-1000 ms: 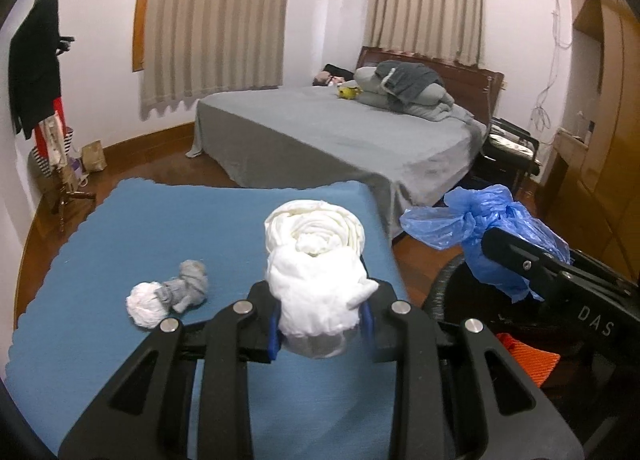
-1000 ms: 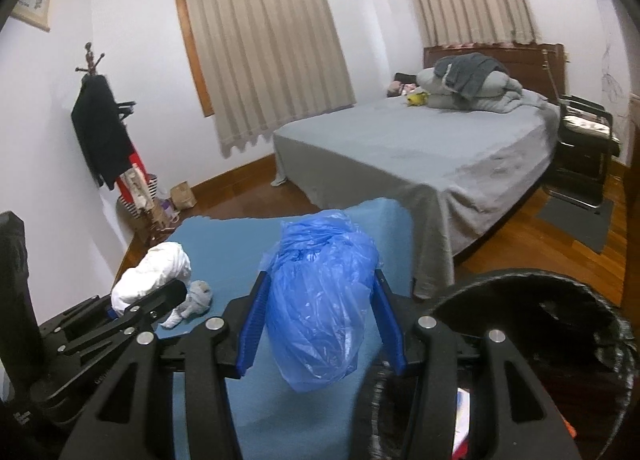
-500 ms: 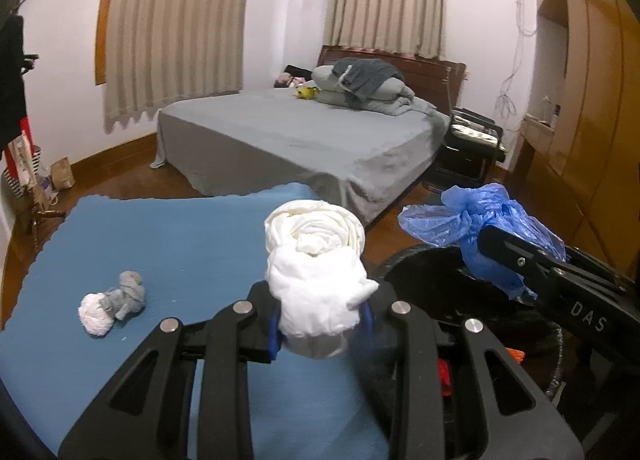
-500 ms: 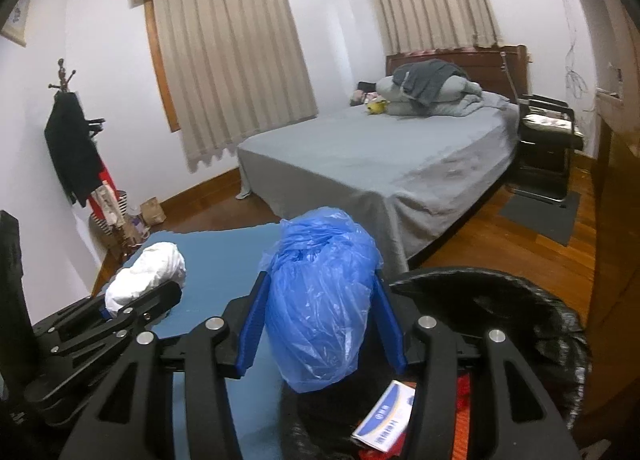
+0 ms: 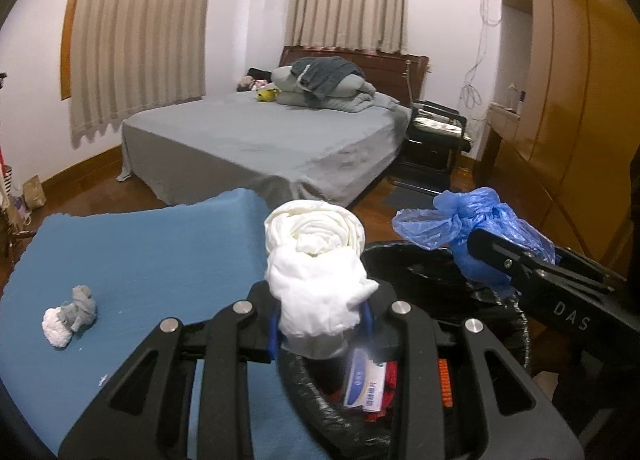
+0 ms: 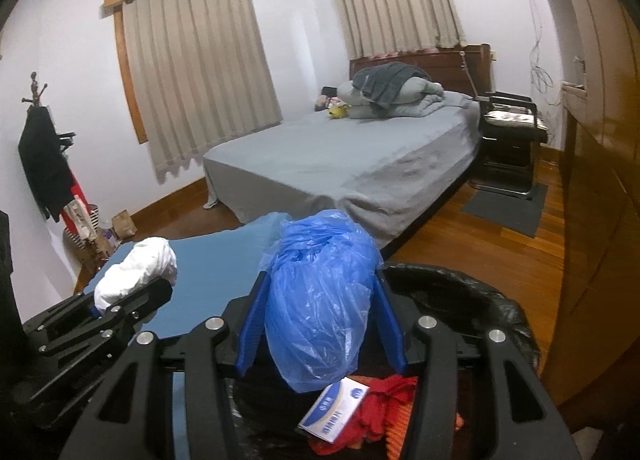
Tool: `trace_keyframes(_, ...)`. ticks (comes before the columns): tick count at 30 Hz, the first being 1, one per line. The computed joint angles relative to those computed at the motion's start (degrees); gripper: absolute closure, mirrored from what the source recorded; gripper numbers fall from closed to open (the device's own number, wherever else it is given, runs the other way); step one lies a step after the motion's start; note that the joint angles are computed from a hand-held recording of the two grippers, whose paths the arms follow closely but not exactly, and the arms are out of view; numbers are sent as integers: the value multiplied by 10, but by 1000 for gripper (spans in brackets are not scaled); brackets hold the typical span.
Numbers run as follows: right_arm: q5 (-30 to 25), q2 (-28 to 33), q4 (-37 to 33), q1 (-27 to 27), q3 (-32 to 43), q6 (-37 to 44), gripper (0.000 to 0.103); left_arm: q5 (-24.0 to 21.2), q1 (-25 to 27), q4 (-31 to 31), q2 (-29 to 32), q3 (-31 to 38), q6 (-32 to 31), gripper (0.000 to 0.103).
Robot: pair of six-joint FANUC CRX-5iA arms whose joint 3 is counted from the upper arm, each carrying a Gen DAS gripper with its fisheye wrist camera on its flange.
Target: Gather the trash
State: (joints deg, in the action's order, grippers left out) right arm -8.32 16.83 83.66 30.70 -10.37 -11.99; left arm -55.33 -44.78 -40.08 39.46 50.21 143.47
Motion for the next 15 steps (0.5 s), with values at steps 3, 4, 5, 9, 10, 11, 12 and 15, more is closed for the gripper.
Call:
trace_keyframes(3,-1,-10,21,-11,-16,-21,53,4,-1,10,15,20,-13,74)
trace_keyframes(4,-3,-12,23,-14,-20,-25,53,5,-2,14,22,29,-20,74)
trace_keyframes(5,-6,-16,24,-17,-24,-26,53,6,-2,17,26,35,-25,74)
trace_keyframes(9,-18,-24,20,-23,-36,-28,53,7,-4,31,47,65,-45,74)
trace_keyframes(10,-21,-25,13,-23,-36,-22,53,7,-5,34,53,72,-50,74)
trace_keyframes(11,-24,-26,10,-24,-38,-22,53,7,-6,38,59,80,-56,74)
trace_keyframes(12,-26,-28,9,-25,-41,-22,53,5,-6,42,66,91,-62,74)
trace_keyframes(15,-32,-30,0,-29,-44,-16,53,2,-8,54,84,117,-77,74)
